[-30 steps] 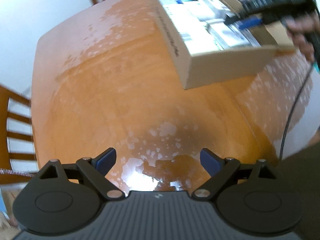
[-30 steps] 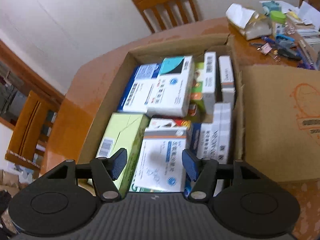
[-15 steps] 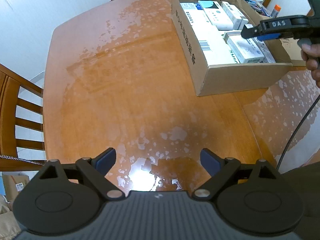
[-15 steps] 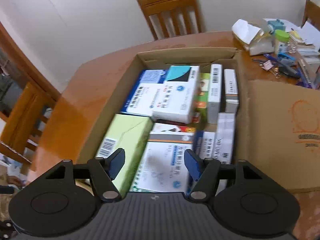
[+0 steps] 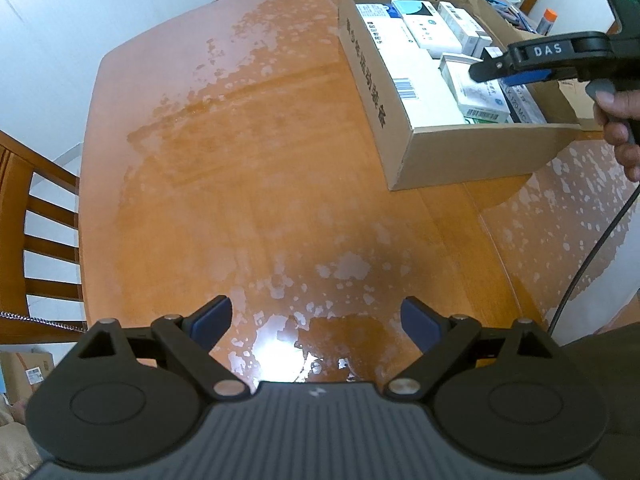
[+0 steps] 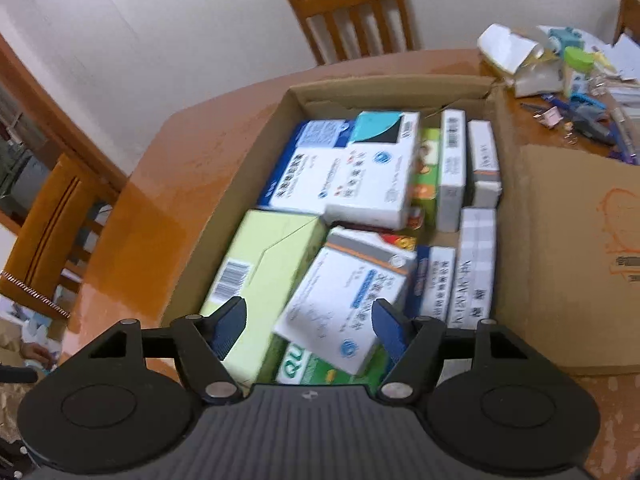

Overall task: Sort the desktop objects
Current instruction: 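Open the right gripper and press the tablet box down among the boxes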

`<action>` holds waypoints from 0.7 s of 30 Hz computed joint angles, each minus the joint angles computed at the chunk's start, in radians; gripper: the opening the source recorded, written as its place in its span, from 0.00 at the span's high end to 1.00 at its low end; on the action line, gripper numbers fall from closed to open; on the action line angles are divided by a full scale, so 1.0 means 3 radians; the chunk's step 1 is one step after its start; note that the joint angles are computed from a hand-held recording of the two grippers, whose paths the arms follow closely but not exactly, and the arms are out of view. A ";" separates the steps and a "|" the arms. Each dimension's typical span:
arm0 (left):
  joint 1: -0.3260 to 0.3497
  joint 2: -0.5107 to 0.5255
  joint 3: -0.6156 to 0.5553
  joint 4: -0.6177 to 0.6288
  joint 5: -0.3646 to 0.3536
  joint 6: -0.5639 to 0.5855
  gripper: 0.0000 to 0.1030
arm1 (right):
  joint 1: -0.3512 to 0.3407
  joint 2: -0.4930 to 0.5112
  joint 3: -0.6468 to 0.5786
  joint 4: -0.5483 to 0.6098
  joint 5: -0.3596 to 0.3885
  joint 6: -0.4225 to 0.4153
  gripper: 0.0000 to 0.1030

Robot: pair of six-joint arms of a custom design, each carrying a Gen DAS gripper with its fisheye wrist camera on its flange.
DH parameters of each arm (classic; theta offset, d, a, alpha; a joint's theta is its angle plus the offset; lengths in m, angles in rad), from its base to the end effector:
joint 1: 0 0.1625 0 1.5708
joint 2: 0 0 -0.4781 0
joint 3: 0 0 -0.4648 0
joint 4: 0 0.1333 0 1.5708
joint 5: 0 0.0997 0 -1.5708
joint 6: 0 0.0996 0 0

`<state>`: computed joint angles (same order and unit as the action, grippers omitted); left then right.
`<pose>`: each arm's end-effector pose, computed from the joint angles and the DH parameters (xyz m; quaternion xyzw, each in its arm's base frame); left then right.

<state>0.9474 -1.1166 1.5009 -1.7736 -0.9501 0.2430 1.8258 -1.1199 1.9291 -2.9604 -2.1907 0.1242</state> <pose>-0.2675 -0.6995 0.3202 0.4232 0.8491 0.0272 0.3150 0.2387 -0.6166 0.2433 -0.0275 -0.9163 0.3227 0.2357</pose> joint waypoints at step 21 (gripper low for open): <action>0.0042 -0.0026 0.0038 -0.0020 -0.0120 0.0041 0.11 | -0.0115 0.0079 -0.0141 0.0173 0.0154 0.0013 0.22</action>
